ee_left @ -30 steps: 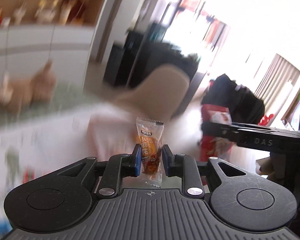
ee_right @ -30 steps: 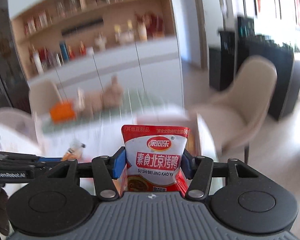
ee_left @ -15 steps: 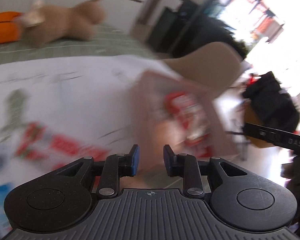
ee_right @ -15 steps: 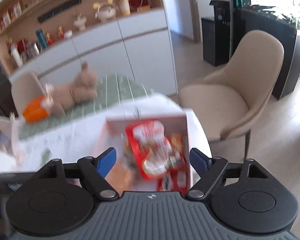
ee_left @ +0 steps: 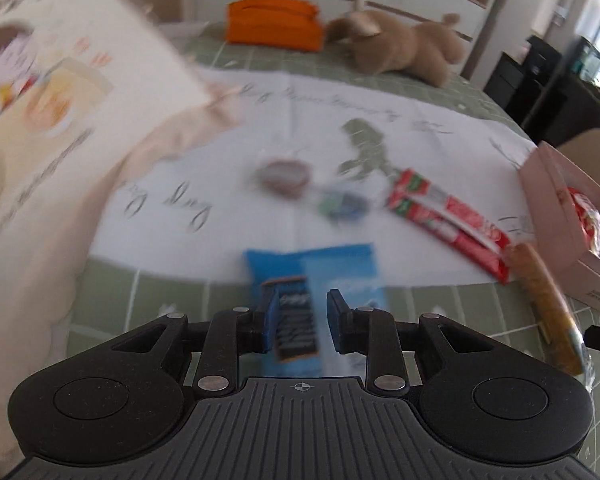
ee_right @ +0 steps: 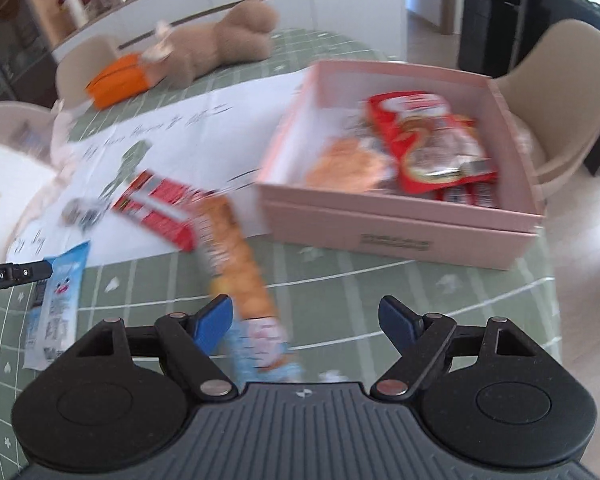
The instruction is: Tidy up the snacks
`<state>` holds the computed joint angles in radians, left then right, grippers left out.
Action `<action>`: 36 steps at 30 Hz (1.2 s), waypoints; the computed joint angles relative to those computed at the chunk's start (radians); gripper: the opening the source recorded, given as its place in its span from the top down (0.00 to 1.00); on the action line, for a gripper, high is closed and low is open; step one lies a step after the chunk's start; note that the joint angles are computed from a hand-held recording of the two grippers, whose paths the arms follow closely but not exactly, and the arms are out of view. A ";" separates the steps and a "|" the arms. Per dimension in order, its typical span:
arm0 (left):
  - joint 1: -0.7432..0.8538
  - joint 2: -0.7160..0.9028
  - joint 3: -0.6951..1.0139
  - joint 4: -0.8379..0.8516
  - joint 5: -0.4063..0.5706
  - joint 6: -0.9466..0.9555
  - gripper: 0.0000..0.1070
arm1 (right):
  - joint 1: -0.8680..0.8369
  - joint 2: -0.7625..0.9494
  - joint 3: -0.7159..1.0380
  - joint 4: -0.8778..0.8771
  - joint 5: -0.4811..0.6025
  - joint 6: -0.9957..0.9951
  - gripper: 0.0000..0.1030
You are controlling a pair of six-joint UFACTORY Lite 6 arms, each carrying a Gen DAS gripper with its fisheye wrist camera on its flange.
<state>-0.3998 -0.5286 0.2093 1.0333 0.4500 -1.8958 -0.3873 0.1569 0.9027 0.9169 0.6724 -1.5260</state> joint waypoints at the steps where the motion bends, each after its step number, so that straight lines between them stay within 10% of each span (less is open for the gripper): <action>1: -0.007 -0.023 -0.013 -0.022 0.005 0.014 0.72 | 0.034 -0.009 -0.002 -0.008 -0.010 0.031 0.21; 15: -0.145 0.141 0.005 0.559 -0.234 -0.597 0.68 | 0.191 -0.124 -0.152 -0.006 -0.210 0.082 0.21; 20: -0.199 0.134 0.004 0.506 -0.242 -0.560 0.68 | 0.180 -0.079 -0.141 -0.081 -0.187 0.138 0.62; 36: -0.031 0.055 0.005 0.352 -0.282 -0.340 0.68 | -0.009 -0.357 -0.383 -0.179 -0.007 0.059 0.66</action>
